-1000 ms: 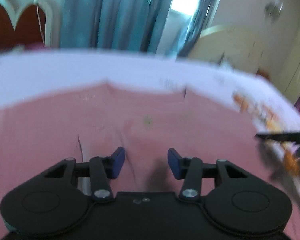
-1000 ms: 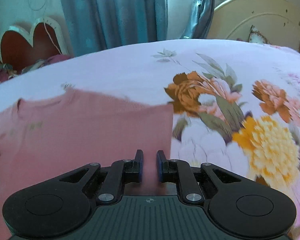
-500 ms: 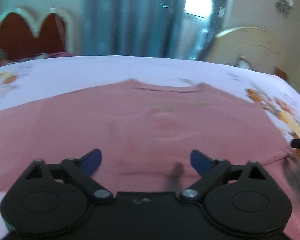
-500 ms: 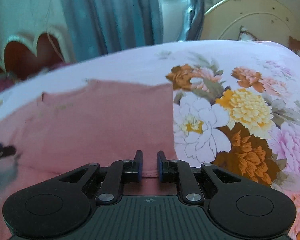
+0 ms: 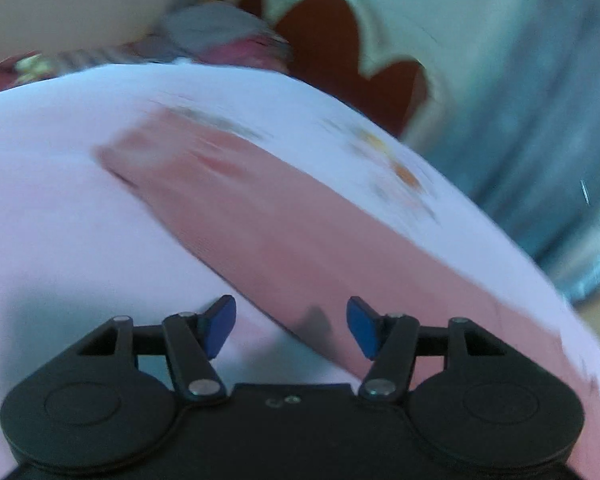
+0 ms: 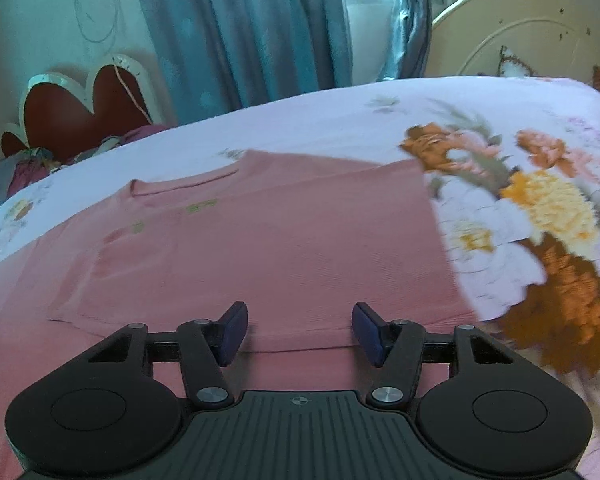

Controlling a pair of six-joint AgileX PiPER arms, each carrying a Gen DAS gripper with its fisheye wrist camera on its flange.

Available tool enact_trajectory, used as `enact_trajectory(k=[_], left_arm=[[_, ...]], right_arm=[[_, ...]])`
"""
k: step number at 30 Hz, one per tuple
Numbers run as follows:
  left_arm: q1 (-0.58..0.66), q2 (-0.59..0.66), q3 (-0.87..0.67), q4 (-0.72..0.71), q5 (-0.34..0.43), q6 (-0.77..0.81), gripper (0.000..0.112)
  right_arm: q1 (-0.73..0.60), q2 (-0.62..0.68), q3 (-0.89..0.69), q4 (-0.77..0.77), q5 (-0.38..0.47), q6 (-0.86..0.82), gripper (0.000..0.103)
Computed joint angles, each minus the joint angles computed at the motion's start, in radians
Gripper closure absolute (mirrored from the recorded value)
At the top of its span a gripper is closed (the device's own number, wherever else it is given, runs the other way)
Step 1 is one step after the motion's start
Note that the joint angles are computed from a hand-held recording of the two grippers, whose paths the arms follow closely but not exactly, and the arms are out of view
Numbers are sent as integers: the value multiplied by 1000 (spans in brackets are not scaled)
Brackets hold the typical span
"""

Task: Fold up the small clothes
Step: 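Reach the left tool to the other sleeve cuff and grasp it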

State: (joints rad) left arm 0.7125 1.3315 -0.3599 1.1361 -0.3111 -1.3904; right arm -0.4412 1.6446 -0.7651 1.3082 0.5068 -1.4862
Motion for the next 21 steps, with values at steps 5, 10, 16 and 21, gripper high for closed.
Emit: enact_trajectory(k=[5, 10, 16, 21], left_arm=[[266, 209, -111, 59, -207, -44, 59], [360, 374, -205, 49, -334, -55, 84], [420, 418, -236, 62, -412, -92, 84], [294, 382, -281, 54, -250, -13, 100]], right_arm=[[121, -28, 9, 17, -93, 60, 44], [183, -43, -6, -33, -145, 146, 45], [195, -46, -15, -90, -185, 211, 54], [155, -17, -46, -157, -173, 315, 60]])
